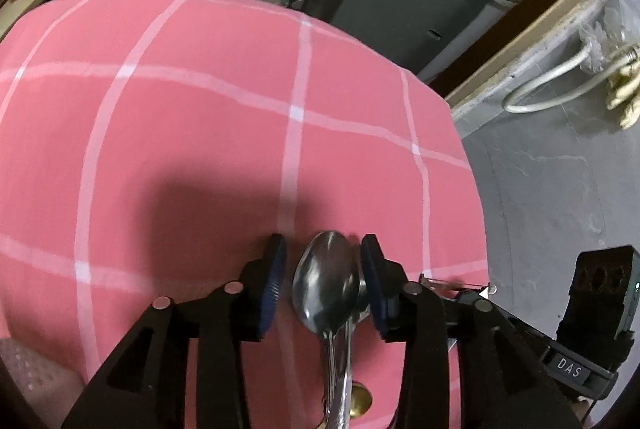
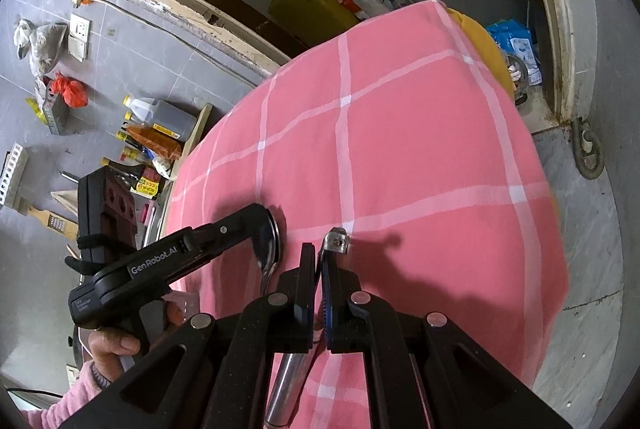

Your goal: Organize utensils

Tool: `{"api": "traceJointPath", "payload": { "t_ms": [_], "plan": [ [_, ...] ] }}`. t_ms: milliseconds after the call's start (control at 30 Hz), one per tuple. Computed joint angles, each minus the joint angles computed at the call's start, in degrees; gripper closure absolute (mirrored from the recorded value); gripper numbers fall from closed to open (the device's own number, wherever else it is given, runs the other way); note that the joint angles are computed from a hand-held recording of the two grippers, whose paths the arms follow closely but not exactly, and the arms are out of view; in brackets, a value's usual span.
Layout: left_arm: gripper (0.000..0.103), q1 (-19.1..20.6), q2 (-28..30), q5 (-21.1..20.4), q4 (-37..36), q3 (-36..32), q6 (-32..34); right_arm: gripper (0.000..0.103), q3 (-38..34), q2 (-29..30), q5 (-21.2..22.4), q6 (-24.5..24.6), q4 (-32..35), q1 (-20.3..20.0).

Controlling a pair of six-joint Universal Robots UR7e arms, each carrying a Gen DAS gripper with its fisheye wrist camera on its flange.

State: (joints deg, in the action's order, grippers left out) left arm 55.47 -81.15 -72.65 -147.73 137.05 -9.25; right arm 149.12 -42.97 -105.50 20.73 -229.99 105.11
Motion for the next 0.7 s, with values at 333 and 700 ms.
{"api": "traceJointPath", "payload": {
  "t_ms": [333, 700],
  "plan": [
    [0.079, 1.86, 0.22, -2.39, 3.74, -2.04, 3.5, 0.099, -0.19, 0.28, 0.83, -0.13, -0.17, -0.65],
    [0.102, 4.48, -1.18, -9.98, 9.7, -3.88, 0.86, 0.099, -0.55, -0.08, 0.67, 0.29, 1.15, -0.17]
  ]
}}
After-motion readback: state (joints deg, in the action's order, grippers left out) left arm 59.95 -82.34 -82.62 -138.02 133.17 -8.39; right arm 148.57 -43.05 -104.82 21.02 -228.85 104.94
